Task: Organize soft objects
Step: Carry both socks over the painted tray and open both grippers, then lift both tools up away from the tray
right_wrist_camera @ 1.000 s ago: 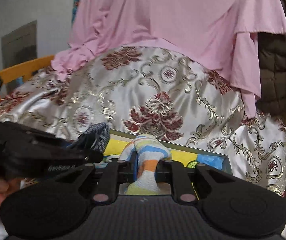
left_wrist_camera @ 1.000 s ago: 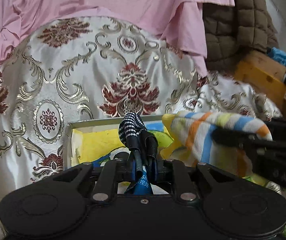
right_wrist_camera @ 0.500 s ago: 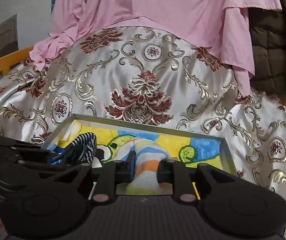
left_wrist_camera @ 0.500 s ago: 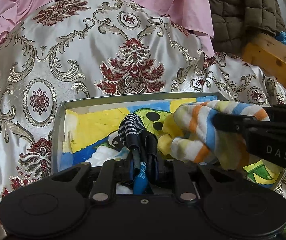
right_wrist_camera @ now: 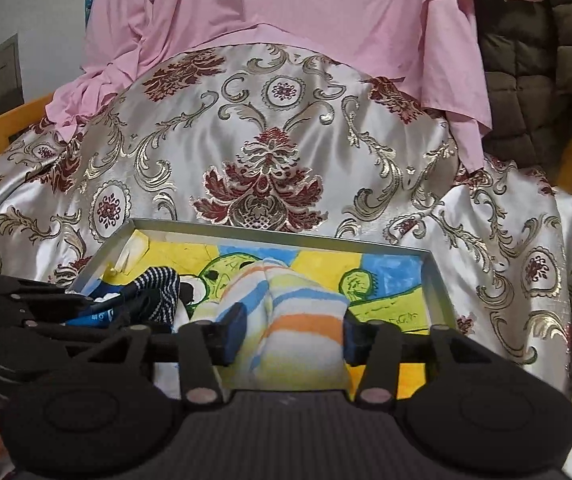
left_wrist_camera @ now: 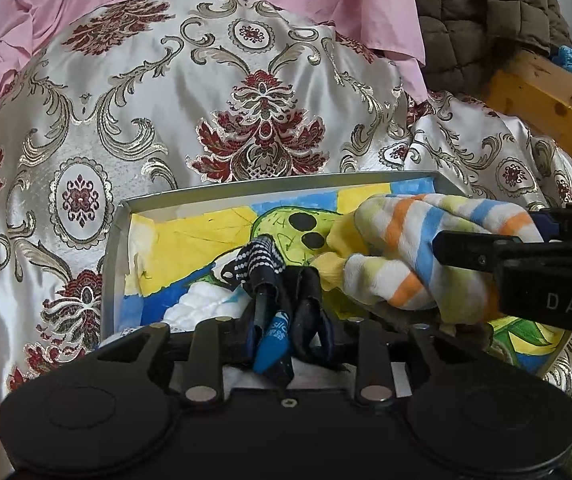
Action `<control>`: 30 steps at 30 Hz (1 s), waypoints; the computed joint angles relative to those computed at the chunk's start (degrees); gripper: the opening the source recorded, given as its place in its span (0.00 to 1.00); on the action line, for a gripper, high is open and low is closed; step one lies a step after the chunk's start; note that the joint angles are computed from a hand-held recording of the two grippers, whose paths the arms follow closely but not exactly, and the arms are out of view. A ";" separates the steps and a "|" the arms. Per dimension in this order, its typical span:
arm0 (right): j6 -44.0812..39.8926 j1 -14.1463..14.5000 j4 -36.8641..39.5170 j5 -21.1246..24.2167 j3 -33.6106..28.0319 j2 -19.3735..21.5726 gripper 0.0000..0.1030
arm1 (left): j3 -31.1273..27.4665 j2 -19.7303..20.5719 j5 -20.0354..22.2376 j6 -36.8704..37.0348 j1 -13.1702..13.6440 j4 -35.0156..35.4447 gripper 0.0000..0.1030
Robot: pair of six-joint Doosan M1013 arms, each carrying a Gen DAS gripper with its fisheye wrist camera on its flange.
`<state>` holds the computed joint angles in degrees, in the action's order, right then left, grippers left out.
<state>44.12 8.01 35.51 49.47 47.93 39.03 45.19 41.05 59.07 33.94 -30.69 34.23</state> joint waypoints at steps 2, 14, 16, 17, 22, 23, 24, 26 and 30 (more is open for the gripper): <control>0.30 -0.16 -0.01 0.11 -0.02 -0.11 0.56 | -0.43 0.13 0.56 0.24 -0.19 0.23 0.38; -0.28 -1.27 1.57 -1.98 1.76 -1.92 0.82 | -1.31 -0.33 2.75 -0.67 -1.26 2.75 0.68; -0.49 -1.53 1.94 -3.01 2.60 -2.61 0.86 | -0.78 -0.85 2.93 -2.12 -1.68 4.43 0.72; -0.49 -1.71 2.28 -3.36 2.97 -2.92 0.87 | -0.51 -1.14 2.91 -2.65 -1.84 4.90 0.75; -3.72 -2.78 6.13 -7.32 7.07 -5.76 0.97 | 1.19 -2.95 3.53 -7.27 -3.08 8.26 0.83; -5.10 -2.97 7.39 -8.82 8.52 -6.71 0.98 | 1.45 -3.31 3.80 -8.12 -3.36 8.79 0.85; -6.27 -3.19 8.54 -9.71 9.57 -7.45 0.99 | 1.86 -3.76 3.91 -9.30 -3.70 9.56 0.86; -8.23 -3.67 10.88 -11.05 11.74 -9.08 1.00 | 2.92 -4.79 3.81 -11.87 -4.39 11.18 0.88; -10.59 -4.88 14.58 -11.13 14.58 -11.75 1.00 | 4.72 -6.74 3.59 -15.78 -6.16 14.55 0.94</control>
<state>33.52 3.13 50.09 38.34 62.51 27.27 49.92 34.31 62.66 18.16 -36.85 48.78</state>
